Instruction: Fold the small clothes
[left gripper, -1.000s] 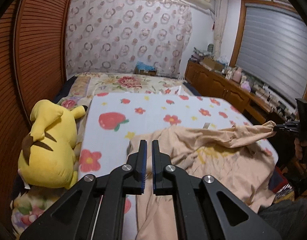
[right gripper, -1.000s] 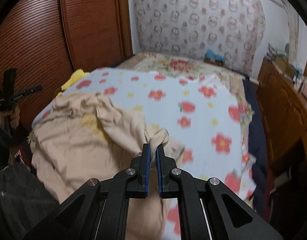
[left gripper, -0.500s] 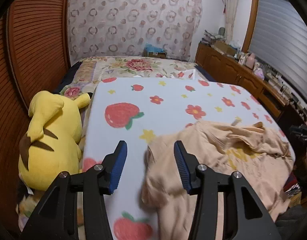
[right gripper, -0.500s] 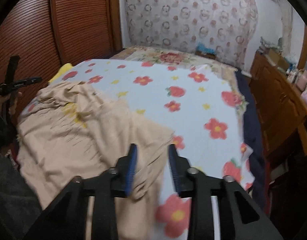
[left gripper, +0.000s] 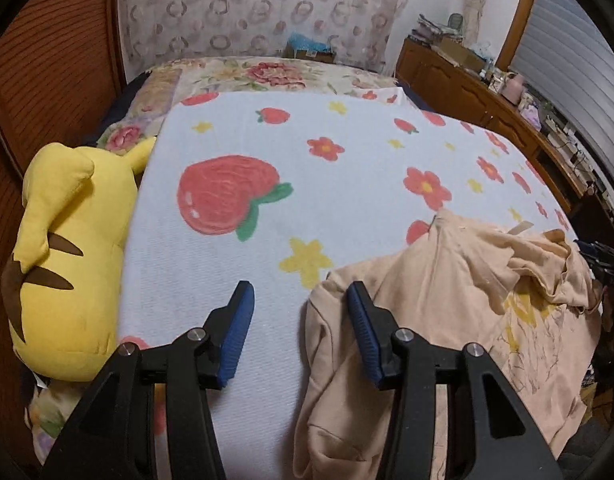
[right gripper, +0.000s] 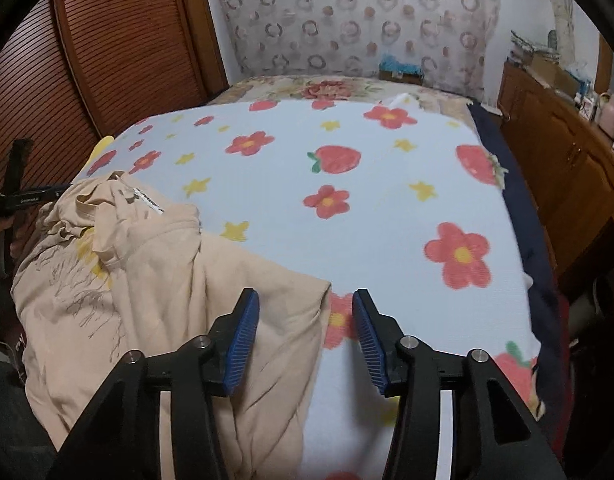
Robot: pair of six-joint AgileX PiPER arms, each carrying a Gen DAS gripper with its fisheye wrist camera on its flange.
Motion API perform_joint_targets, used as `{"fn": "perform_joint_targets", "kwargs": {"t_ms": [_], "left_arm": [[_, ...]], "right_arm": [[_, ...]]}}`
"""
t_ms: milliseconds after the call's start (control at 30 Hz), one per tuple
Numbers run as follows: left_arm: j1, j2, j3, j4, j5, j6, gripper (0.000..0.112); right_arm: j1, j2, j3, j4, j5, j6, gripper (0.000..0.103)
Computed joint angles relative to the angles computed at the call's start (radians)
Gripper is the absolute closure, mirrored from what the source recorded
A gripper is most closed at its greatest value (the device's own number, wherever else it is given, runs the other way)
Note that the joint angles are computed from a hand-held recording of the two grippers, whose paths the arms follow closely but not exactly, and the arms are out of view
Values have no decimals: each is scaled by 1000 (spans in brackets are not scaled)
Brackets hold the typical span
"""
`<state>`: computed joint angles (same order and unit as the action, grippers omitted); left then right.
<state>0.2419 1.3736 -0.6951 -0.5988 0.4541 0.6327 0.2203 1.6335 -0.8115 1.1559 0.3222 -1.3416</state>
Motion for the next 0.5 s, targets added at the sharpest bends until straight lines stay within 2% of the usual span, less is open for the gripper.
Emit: {"fn": "perform_joint_targets", "kwargs": {"t_ms": [100, 233, 300, 333, 367, 400, 433, 500], "left_arm": [[-23, -12, 5, 31, 1, -37, 63], [-66, -25, 20, 28, -11, -38, 63], [-69, -28, 24, -17, -1, 11, 63], [-70, -33, 31, -45, 5, 44, 66], [-67, -37, 38, -90, 21, 96, 81], [-64, -42, 41, -122, 43, 129, 93], [-66, -57, 49, -132, 47, 131, 98], [-76, -113, 67, -114, 39, 94, 101]], "right_arm": [[25, 34, -25, -66, -25, 73, 52], [43, 37, -27, -82, -41, 87, 52], [53, 30, -17, -54, -38, 53, 52], [68, 29, -11, -44, -50, 36, 63], [72, 22, -1, -26, -47, 1, 70], [68, 18, 2, -20, -29, -18, 89], [66, 17, -1, -22, 3, -22, 91], [72, -18, 34, 55, -7, -93, 92]]}}
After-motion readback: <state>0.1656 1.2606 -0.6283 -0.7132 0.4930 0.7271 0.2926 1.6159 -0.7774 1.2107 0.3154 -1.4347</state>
